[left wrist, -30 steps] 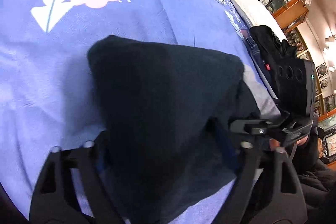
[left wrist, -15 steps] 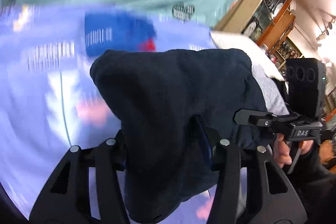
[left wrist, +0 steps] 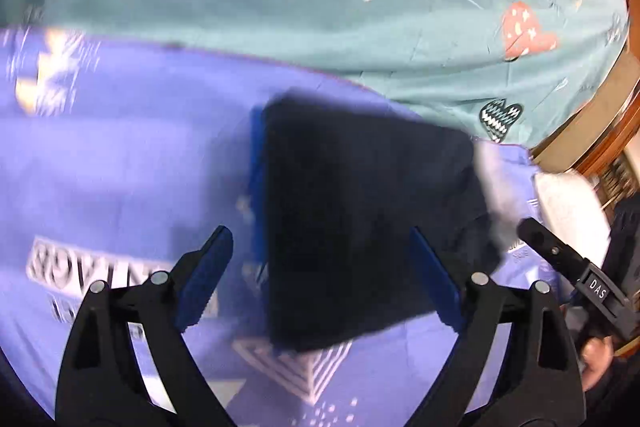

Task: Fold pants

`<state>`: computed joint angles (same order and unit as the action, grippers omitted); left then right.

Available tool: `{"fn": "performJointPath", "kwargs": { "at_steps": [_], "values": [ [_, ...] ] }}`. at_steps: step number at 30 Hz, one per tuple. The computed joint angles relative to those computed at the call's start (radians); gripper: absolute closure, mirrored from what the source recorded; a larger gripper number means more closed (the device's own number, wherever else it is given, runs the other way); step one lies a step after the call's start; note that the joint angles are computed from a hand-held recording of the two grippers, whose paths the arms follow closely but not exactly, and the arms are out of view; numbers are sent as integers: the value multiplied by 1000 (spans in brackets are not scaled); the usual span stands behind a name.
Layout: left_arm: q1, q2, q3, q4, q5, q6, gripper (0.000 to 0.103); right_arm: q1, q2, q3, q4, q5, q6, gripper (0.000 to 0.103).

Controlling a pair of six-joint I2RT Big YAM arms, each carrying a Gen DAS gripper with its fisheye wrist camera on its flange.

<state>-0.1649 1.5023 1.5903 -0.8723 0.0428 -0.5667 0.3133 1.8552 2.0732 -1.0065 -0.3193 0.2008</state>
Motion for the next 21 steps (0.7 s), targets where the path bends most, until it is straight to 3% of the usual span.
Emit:
{"fn": "performJointPath", "kwargs": {
  "at_steps": [1, 3, 7, 10, 13, 14, 16, 17, 21],
  "values": [
    [-2, -36, -41, 14, 1, -4, 12, -16, -66, -113, 79, -43, 17, 20],
    [-27, -143, -141, 19, -34, -15, 9, -29, -164, -242, 127, -73, -24, 20],
    [-185, -358, -306, -46, -227, -36, 2, -47, -439, -531, 111, -89, -177, 8],
    [-363, -470, -382, -129, -386, -120, 2, -59, -637, -719, 118, -52, -248, 1],
    [-549, -532, -443, -227, -538, -275, 2, -74, -787, -859, 127, -29, -281, 1],
    [-623, -544, -462, -276, -611, -357, 2, -75, -851, -921, 144, 0, -282, 1],
    [-717, -565, -498, -316, -709, -448, 2, -77, -927, -993, 176, 21, -276, 1],
    [-780, -558, -507, -366, -794, -517, 2, -69, -952, -1016, 196, 41, -273, 1],
    [-888, -524, -517, -494, -960, -701, 2, 14, -1074, -1139, 331, 288, -288, 1]
  ]
}}
